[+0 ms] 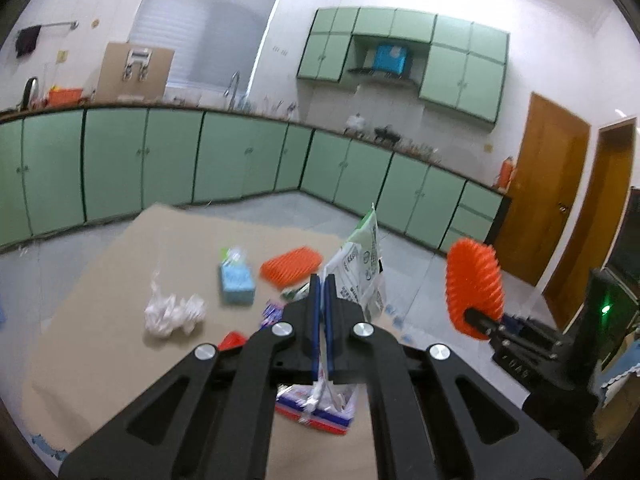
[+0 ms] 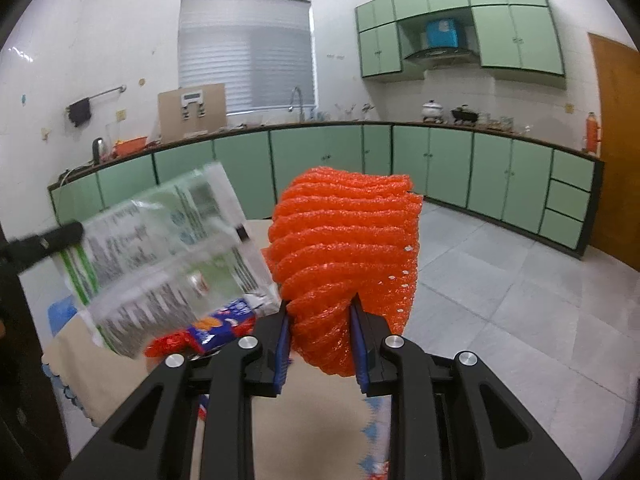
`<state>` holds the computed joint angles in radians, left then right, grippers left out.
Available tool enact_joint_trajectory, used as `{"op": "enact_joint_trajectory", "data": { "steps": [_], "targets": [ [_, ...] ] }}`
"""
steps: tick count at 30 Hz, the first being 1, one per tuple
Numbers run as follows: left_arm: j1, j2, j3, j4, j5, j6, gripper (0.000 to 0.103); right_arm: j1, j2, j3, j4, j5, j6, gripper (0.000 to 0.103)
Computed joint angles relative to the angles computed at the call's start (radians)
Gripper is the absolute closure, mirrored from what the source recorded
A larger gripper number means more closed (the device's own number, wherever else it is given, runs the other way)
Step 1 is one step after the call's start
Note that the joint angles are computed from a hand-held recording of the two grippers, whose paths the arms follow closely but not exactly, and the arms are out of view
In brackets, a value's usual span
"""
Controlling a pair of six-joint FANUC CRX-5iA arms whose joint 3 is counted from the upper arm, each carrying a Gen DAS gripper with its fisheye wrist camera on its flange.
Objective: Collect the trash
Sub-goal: 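Carry the foam net and plastic bag over the trash bin and open both tools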
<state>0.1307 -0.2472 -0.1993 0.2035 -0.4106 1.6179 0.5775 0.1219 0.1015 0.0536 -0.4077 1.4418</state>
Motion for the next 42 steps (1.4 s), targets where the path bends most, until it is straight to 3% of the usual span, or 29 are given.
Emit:
{"op": "enact_joint_trajectory", "data": {
  "steps": [4, 14, 21, 27, 38, 42],
  "targets": [
    [-0.076, 0.032, 0.057, -0.113, 0.041, 0.066, 0.102, -0.018, -0.020, -0.036, 0.063, 0.031, -0.073, 0.077],
    [-0.221, 0.238, 0.153, -0.039, 0.109, -0.059, 0.102, -0.079, -0.073, -0.143, 0.233, 0.060, -0.254, 0.077],
    [-0.282, 0.382, 0.200, 0.063, 0.129, -0.172, 0.102, -0.127, -0.056, -0.147, 0.248, 0.042, -0.291, 0.077],
    [-0.297, 0.505, 0.277, 0.132, 0.074, -0.245, 0.102, -0.159, -0.009, -0.129, 0.179, 0.003, -0.254, 0.077],
    [-0.301, 0.684, 0.487, 0.026, -0.090, -0.154, 0.100, -0.214, 0.124, -0.027, 0.031, -0.102, -0.134, 0.077],
    [-0.302, 0.723, 0.544, 0.010, -0.141, -0.141, 0.094, -0.225, 0.148, -0.003, -0.002, -0.117, -0.106, 0.073]
  ]
}}
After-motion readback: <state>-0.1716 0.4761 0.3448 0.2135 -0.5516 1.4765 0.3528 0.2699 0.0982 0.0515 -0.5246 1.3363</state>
